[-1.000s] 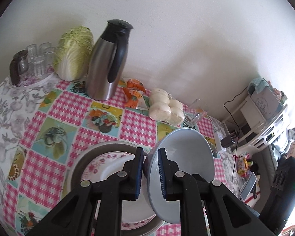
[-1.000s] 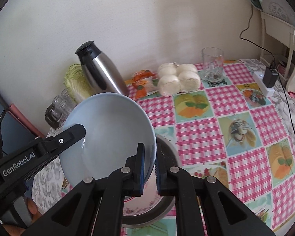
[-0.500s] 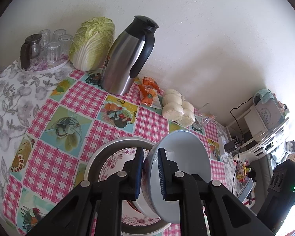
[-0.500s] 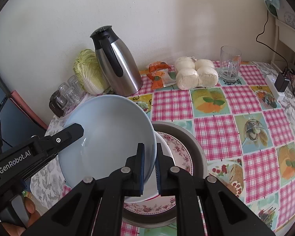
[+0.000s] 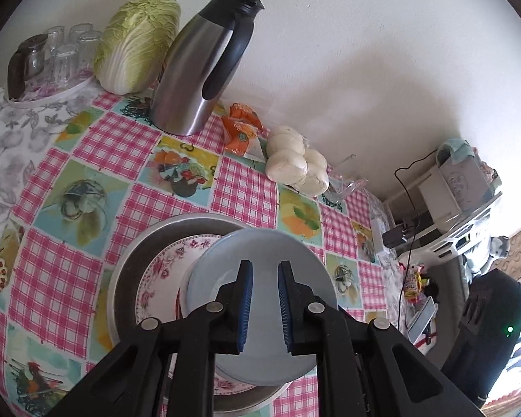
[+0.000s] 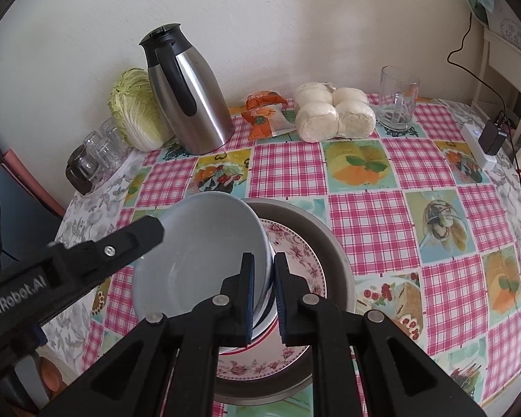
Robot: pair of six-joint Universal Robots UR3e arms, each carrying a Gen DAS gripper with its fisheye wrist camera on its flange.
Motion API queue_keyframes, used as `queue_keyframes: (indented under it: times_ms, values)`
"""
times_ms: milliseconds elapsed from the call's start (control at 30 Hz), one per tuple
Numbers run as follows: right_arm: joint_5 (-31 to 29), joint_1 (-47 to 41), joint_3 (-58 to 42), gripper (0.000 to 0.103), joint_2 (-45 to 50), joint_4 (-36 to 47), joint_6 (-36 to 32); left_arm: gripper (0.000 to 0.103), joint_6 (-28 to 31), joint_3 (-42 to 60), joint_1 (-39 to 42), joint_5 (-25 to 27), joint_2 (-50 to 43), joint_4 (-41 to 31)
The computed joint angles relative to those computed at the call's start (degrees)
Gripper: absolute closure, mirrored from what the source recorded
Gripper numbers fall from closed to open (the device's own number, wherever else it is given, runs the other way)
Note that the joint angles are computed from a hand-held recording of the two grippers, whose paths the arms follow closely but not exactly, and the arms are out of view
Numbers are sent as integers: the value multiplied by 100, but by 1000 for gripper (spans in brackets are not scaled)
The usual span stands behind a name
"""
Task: Organize plates and bowls
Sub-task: 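Lower the plain white bowl into the square bowl on the stack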
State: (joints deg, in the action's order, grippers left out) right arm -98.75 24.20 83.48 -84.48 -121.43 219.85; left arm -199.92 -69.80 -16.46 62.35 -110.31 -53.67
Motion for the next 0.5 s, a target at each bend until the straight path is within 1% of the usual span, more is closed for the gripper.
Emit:
queue_keyframes:
  times_ms: [67, 167, 267, 400, 500]
  values:
    - [-9, 2, 25, 90, 4, -35, -23, 87, -42, -25, 11, 12, 9, -5]
    - [155, -95, 153, 90, -80, -140, -26, 87, -90, -65, 31, 282, 122, -47]
    - [251, -165, 248, 90, -182, -178, -47, 87, -95, -227, 149, 319, 275, 48]
    - [271, -241, 394, 90, -340, -272, -21, 87, -70, -236, 153, 663, 287, -42]
    - [343, -313, 542, 90, -438, -402, -57, 87, -86, -318, 200, 574, 240, -58]
